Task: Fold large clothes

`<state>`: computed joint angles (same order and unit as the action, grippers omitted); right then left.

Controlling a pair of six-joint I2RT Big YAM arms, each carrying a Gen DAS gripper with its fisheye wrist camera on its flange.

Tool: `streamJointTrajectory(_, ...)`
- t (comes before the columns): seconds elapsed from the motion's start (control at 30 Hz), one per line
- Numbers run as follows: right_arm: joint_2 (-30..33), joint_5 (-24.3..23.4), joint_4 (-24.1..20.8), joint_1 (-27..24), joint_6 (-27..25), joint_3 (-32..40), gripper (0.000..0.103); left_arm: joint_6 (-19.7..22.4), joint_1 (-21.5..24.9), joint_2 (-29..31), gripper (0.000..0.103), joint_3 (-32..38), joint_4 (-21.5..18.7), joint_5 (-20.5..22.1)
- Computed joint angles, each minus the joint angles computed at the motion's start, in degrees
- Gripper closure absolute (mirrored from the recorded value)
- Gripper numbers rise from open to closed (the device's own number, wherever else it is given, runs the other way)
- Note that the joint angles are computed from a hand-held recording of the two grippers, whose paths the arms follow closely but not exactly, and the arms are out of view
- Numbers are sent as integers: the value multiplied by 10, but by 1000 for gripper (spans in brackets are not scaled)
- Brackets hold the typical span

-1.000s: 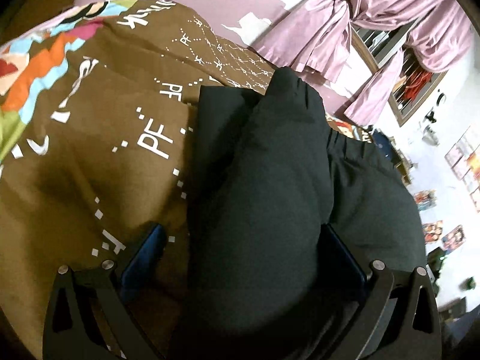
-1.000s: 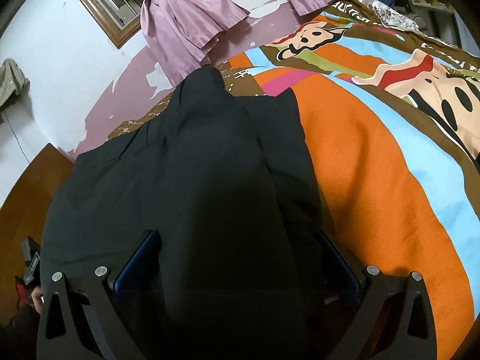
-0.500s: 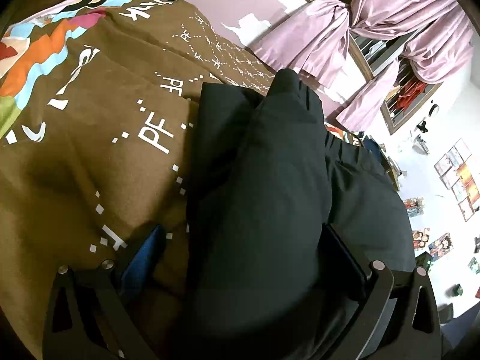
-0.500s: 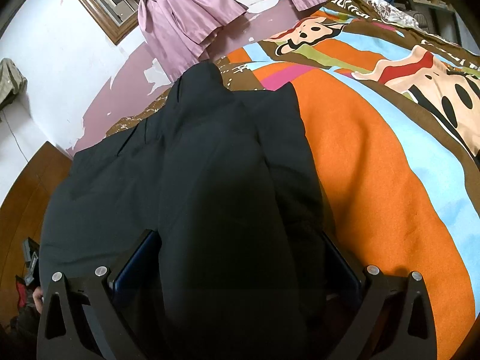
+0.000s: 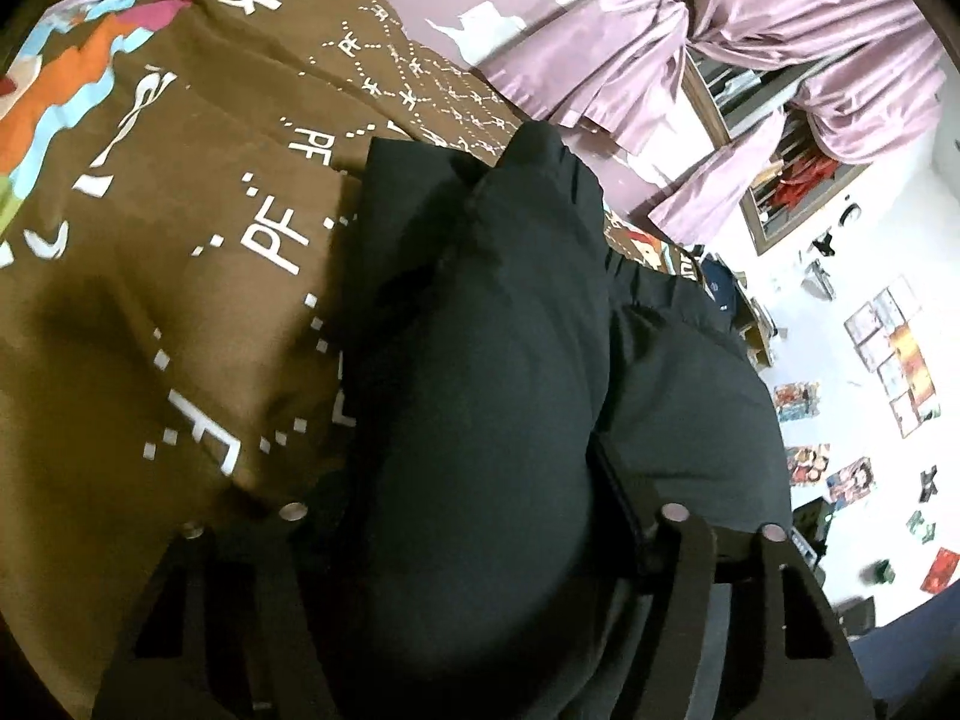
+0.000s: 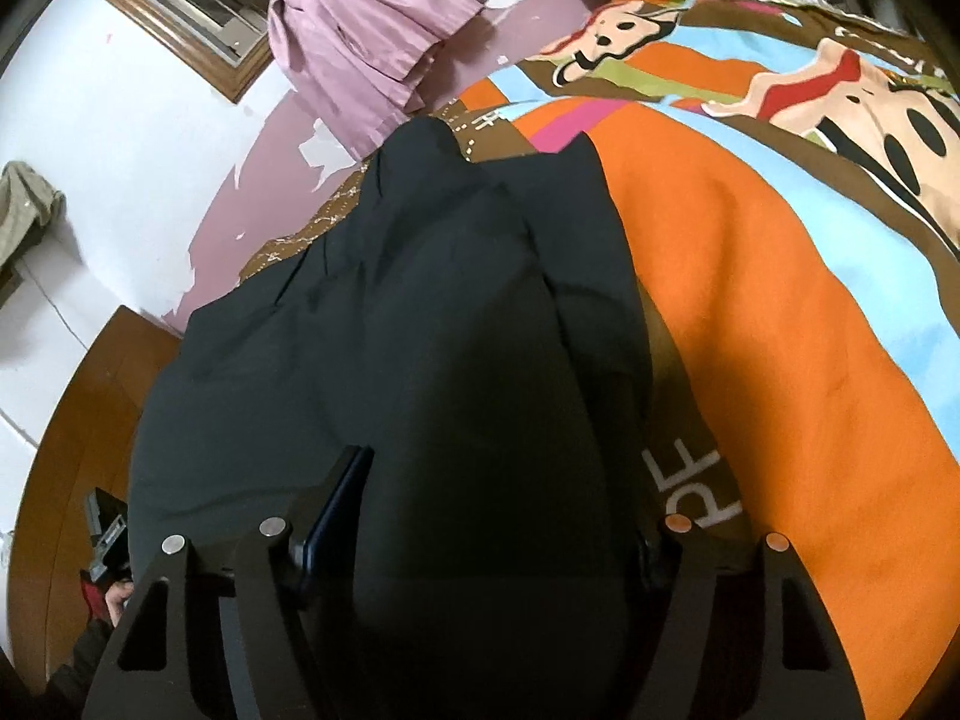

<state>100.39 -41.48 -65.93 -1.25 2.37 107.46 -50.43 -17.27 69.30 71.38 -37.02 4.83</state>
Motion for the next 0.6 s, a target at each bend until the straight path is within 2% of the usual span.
streamJointTrajectory(0.07,-3,16,-7,4,2,4,38,-1,-4,1,52,10,-14,-8)
streamJointTrajectory(0.13,-15,35,-7,11,-1,1,50,-8,-9,1,64,19,-25,-17)
streamJointTrajectory(0.2,-26,41,-9,15,8,-1,70,-16,-17,0,72,30,-35,-30)
streamJointTrajectory(0.3,-37,47,-24,21,7,11,84,-17,-29,5,82,58,-59,-47)
streamJointTrajectory(0.43,-62,28,-24,28,2,25,89,-20,-58,6,88,96,-81,-89)
streamJointTrajectory(0.6,-96,23,-31,41,-17,32,90,6,-104,-5,90,139,-115,-159)
